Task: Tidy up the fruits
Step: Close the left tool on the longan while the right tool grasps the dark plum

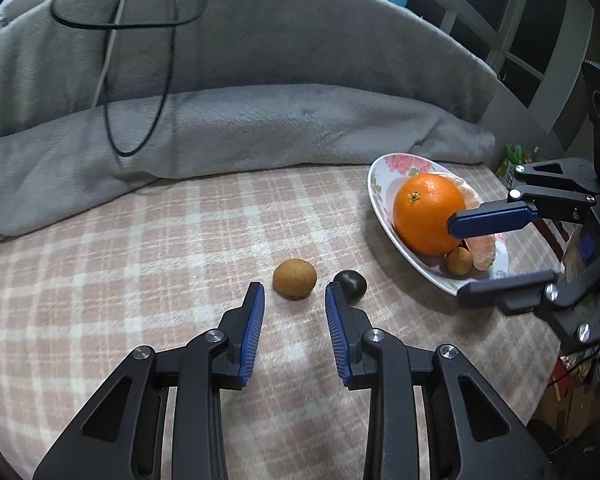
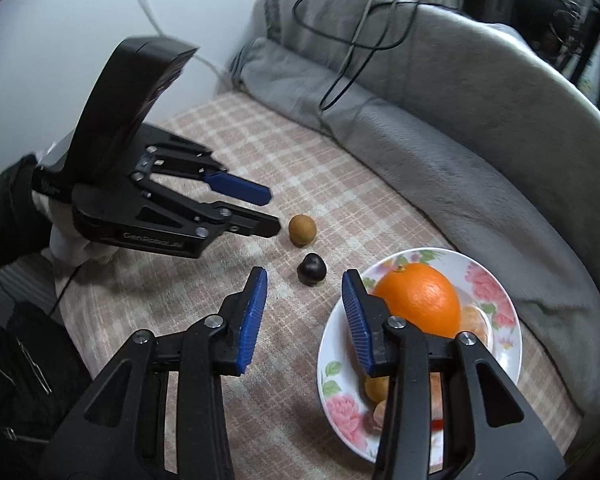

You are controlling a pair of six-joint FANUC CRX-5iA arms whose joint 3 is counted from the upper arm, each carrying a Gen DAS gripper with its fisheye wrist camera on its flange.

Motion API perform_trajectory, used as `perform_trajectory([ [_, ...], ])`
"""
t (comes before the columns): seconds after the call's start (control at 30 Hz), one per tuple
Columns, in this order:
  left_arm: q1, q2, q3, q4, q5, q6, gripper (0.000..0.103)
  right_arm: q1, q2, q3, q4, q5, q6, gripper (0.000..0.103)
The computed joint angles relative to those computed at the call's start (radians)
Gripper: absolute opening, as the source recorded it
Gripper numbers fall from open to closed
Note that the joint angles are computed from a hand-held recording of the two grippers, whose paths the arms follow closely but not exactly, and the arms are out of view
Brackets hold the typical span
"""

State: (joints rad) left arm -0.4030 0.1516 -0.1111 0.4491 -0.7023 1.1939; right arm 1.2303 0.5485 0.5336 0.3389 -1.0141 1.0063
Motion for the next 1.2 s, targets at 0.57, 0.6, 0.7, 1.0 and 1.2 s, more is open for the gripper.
perform_trajectory([
  [0.57,0.021,0.087,0.061,0.088,-0.068,-0.071,0.030,-0.024,0.128,0.212,-0.093,-0.151,0.200,0.037],
  [0.6,0.021,0.089,0.062,0.091,-0.069,-0.076,0.030,-0.026,0.133,0.221,-0.098,-0.157,0.206,0.037],
  [0.7,0.021,0.097,0.062,0.112,-0.075,-0.096,0.030,-0.029,0.147,0.242,-0.105,-0.173,0.221,0.037],
  [1.0,0.018,0.095,0.046,0.128,-0.060,-0.133,0.026,-0.040,0.195,0.322,-0.121,-0.231,0.254,0.036],
  [1.2,0.034,0.091,0.037,0.132,-0.045,-0.128,0.025,-0.047,0.261,0.430,-0.135,-0.300,0.296,0.035],
])
